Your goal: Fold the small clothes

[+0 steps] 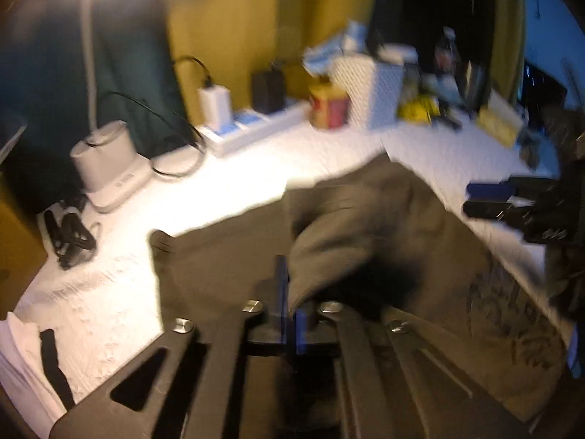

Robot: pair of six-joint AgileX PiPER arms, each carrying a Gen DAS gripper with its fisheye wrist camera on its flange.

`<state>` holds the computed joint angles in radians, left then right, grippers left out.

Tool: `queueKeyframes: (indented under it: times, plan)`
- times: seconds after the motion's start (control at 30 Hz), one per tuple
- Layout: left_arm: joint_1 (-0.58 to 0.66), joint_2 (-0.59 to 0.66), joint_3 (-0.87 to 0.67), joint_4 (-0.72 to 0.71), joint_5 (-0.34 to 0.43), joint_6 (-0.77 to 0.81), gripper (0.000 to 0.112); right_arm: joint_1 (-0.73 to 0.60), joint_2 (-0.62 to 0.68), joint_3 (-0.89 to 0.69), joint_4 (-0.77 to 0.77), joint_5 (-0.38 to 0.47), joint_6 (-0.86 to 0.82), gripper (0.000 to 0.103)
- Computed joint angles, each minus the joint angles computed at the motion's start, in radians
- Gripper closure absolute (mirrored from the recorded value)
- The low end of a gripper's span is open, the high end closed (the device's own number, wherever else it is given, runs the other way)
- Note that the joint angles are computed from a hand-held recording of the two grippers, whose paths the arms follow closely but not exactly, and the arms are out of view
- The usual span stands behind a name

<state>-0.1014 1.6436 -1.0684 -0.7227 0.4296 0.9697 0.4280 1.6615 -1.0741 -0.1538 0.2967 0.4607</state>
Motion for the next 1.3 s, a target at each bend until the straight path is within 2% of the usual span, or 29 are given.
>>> queueKeyframes:
  times: [0.1,0.2,0.3,0.37,0.43,0.5,0.57,0.6,0.7,0.73,0.83,0.87,0.9,0.93,1.13,1.3]
  plan:
    - [0.050,-0.009,0.004,-0.107,0.021,0.095,0.111,0.001,0.063,-0.090,-0.012,0.042,-0.007,0.055]
    - [0.083,0.011,-0.013,-0.144,0.034,0.120,0.111,-0.001,0.128,-0.181,0.005,0.065,-0.032,0.055]
    - [0.116,0.072,-0.076,-0.105,0.112,0.073,0.111,-0.024,0.215,-0.290,0.143,0.107,-0.148,0.055]
    - [0.127,0.095,-0.102,-0.071,0.124,0.010,0.111,-0.040,0.264,-0.347,0.224,0.134,-0.205,0.055]
    - [0.152,0.132,-0.148,-0.060,0.192,-0.014,0.110,-0.054,0.294,-0.381,0.299,0.142,-0.270,0.055]
    - [0.159,0.147,-0.170,-0.053,0.204,-0.030,0.110,-0.062,0.306,-0.401,0.333,0.147,-0.303,0.055]
    - [0.155,0.165,-0.192,-0.037,0.206,-0.044,0.106,-0.073,0.316,-0.418,0.360,0.150,-0.329,0.055]
    - [0.149,0.175,-0.205,-0.021,0.203,-0.056,0.101,-0.081,0.320,-0.425,0.388,0.152,-0.353,0.055]
    - [0.147,0.210,-0.251,-0.023,0.214,-0.050,0.075,-0.110,0.339,-0.453,0.487,0.173,-0.428,0.055]
    - [0.147,0.222,-0.265,-0.031,0.215,-0.047,0.074,-0.118,0.352,-0.470,0.512,0.185,-0.450,0.055]
    - [0.141,0.263,-0.307,-0.037,0.209,-0.023,0.075,-0.143,0.388,-0.507,0.618,0.212,-0.544,0.056]
    - [0.139,0.274,-0.320,-0.021,0.211,-0.031,0.078,-0.150,0.397,-0.509,0.664,0.209,-0.579,0.071]
    - [0.134,0.283,-0.331,-0.004,0.208,-0.037,0.101,-0.156,0.407,-0.517,0.706,0.216,-0.616,0.098]
    - [0.131,0.288,-0.337,0.017,0.204,-0.053,0.108,-0.155,0.416,-0.529,0.707,0.225,-0.621,0.098]
    - [0.163,0.241,-0.303,-0.051,0.117,-0.006,0.108,-0.130,0.368,-0.497,0.616,0.141,-0.575,0.098]
    - [0.178,0.259,-0.356,-0.052,0.114,-0.005,0.108,-0.134,0.349,-0.500,0.544,0.120,-0.516,0.100]
